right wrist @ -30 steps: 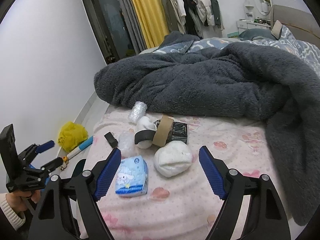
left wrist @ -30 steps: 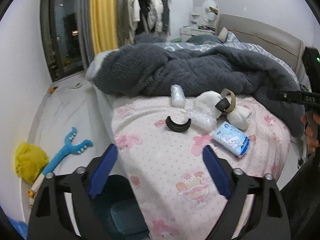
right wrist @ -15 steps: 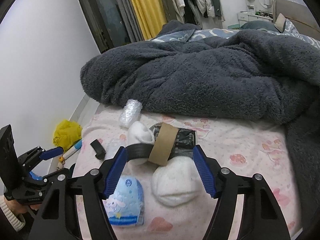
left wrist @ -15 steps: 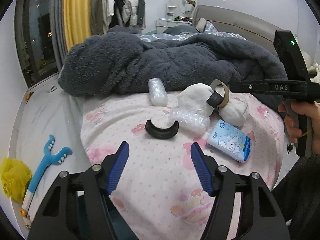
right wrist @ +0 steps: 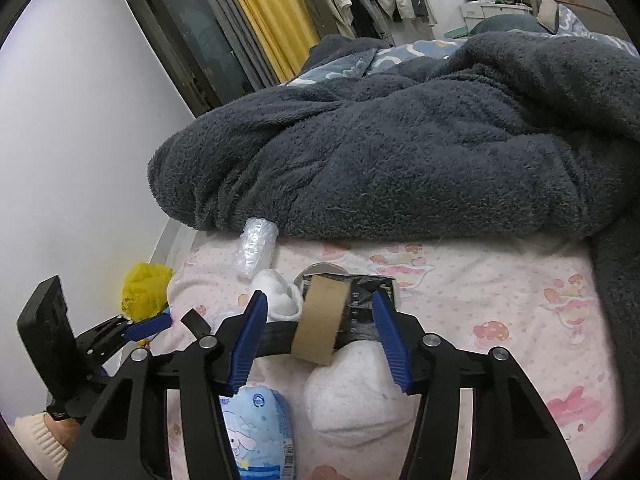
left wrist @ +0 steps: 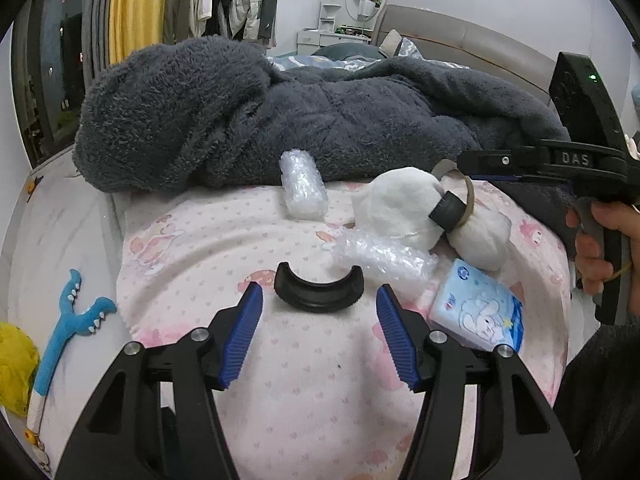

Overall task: Collect trash
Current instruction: 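Reach the right tool to the brown tape roll and close on it, then carry the tape roll with the right tool over the teal bin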

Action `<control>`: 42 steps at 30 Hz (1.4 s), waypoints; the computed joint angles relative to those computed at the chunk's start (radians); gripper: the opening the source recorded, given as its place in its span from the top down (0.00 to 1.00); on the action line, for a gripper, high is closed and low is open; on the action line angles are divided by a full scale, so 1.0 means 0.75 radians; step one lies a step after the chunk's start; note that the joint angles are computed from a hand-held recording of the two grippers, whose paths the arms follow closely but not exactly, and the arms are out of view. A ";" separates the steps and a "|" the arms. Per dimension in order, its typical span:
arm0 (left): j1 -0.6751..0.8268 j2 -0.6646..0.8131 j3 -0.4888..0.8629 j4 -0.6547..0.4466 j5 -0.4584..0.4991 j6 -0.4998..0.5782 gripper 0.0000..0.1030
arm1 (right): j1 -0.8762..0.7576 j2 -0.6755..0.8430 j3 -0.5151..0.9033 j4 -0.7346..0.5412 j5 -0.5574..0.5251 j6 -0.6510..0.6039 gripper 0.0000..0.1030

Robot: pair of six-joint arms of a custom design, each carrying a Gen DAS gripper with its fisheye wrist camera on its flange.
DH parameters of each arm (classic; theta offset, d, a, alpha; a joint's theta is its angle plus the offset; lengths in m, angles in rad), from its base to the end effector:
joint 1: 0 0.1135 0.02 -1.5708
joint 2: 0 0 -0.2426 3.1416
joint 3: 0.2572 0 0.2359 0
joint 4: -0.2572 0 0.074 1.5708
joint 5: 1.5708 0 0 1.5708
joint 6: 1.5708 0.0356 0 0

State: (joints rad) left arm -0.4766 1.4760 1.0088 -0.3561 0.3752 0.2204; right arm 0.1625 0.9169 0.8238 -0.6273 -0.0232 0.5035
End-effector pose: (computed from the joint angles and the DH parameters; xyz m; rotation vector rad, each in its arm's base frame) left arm 0.2611 -0.1495 0.2273 0.9826 2.1838 -0.5693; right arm 0.1849 0.0312 0.2723 0.3815 2.2875 0.3687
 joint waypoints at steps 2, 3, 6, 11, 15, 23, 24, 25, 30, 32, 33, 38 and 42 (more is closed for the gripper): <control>-0.005 0.027 0.015 0.000 0.000 0.002 0.40 | 0.005 0.016 0.003 0.010 -0.008 0.009 0.47; -0.013 0.038 0.020 0.003 -0.005 0.005 0.40 | 0.004 0.031 0.005 0.019 -0.010 0.015 0.48; -0.029 0.067 0.034 0.006 -0.016 0.011 0.41 | -0.003 0.067 0.017 0.020 -0.001 0.032 0.55; -0.037 0.105 0.060 0.004 -0.028 0.006 0.46 | 0.005 0.136 0.030 0.027 0.000 0.045 0.68; -0.017 0.131 0.092 -0.019 0.004 -0.018 0.50 | 0.057 0.149 0.057 0.012 0.062 0.009 0.76; -0.017 0.115 0.086 -0.029 0.000 -0.016 0.52 | 0.139 0.164 0.125 -0.033 0.157 -0.018 0.80; -0.018 0.111 0.084 -0.028 -0.001 -0.019 0.52 | 0.148 0.161 0.136 -0.043 0.173 -0.021 0.80; -0.017 0.103 0.080 -0.029 -0.001 -0.019 0.52 | 0.152 0.159 0.143 -0.050 0.184 -0.024 0.80; -0.020 0.069 0.064 -0.028 0.004 -0.019 0.52 | 0.184 0.154 0.199 -0.105 0.266 -0.034 0.80; -0.016 0.049 0.053 -0.027 0.009 -0.021 0.52 | 0.197 0.151 0.218 -0.121 0.294 -0.036 0.80; -0.013 0.037 0.048 -0.029 0.010 -0.022 0.52 | 0.208 0.152 0.231 -0.130 0.315 -0.036 0.80; 0.023 0.006 0.034 -0.040 0.022 -0.028 0.53 | 0.255 0.172 0.280 -0.141 0.380 -0.028 0.80; 0.054 0.000 0.035 -0.066 -0.003 -0.028 0.53 | 0.303 0.211 0.319 -0.131 0.394 -0.015 0.80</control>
